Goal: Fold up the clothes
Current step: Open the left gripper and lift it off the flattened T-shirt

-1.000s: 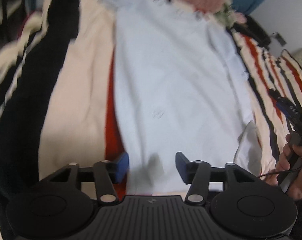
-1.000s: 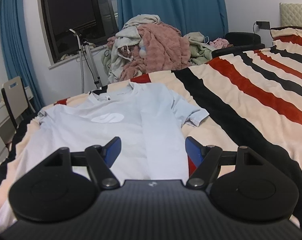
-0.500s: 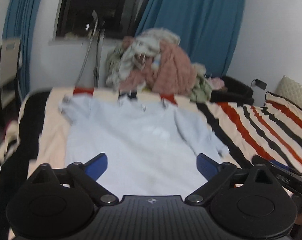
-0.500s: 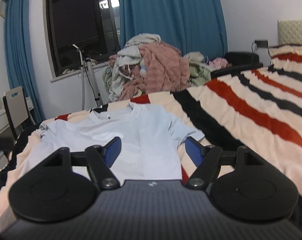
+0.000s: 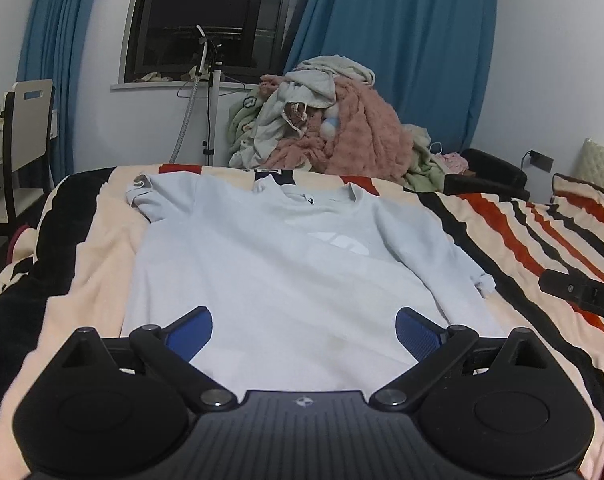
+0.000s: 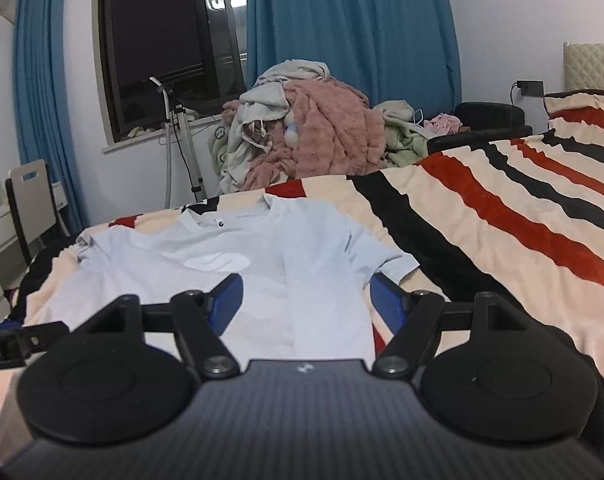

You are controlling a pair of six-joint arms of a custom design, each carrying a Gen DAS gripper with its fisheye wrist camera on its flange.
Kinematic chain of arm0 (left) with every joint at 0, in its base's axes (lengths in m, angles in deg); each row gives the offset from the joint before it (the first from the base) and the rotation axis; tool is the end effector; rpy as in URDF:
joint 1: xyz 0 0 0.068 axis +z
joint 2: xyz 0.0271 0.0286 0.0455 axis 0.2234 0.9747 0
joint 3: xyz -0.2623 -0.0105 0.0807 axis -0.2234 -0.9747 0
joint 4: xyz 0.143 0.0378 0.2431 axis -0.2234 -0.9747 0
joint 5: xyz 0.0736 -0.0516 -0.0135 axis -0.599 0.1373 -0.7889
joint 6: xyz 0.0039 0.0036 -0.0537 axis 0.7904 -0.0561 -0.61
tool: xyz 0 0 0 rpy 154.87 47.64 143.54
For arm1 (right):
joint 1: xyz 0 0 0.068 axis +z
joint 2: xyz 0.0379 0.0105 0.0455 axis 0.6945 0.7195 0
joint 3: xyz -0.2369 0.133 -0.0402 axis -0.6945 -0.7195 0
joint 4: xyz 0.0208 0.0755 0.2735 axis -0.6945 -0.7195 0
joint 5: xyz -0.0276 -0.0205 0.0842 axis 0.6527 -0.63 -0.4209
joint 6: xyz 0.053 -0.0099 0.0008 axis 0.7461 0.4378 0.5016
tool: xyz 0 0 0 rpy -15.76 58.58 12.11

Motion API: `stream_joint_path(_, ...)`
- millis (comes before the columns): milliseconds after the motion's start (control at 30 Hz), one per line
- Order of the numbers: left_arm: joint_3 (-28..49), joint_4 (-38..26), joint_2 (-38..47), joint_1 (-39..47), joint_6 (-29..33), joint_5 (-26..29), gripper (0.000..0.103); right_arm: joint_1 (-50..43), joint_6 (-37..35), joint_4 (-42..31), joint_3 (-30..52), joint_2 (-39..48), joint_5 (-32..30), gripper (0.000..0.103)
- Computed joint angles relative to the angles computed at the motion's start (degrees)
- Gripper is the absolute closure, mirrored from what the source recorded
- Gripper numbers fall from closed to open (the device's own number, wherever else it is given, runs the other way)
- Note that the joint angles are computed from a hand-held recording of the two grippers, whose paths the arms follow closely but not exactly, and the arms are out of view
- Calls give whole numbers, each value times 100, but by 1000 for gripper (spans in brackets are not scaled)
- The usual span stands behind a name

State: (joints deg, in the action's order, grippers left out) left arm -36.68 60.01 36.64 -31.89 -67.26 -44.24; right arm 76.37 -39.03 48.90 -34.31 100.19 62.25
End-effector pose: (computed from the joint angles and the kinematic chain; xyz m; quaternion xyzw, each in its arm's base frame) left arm 0.1585 -0.1181 0.1987 -0.1932 0.8407 0.0492 0.5035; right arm 0.2982 0.1847 0.1760 -0.1136 0.8131 0.1785 0.5423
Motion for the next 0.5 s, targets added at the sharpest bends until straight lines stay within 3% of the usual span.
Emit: stream_joint_path(500,26,-373,142,-332,-587,-176,4,-481,855,-432,325,178,-500,31)
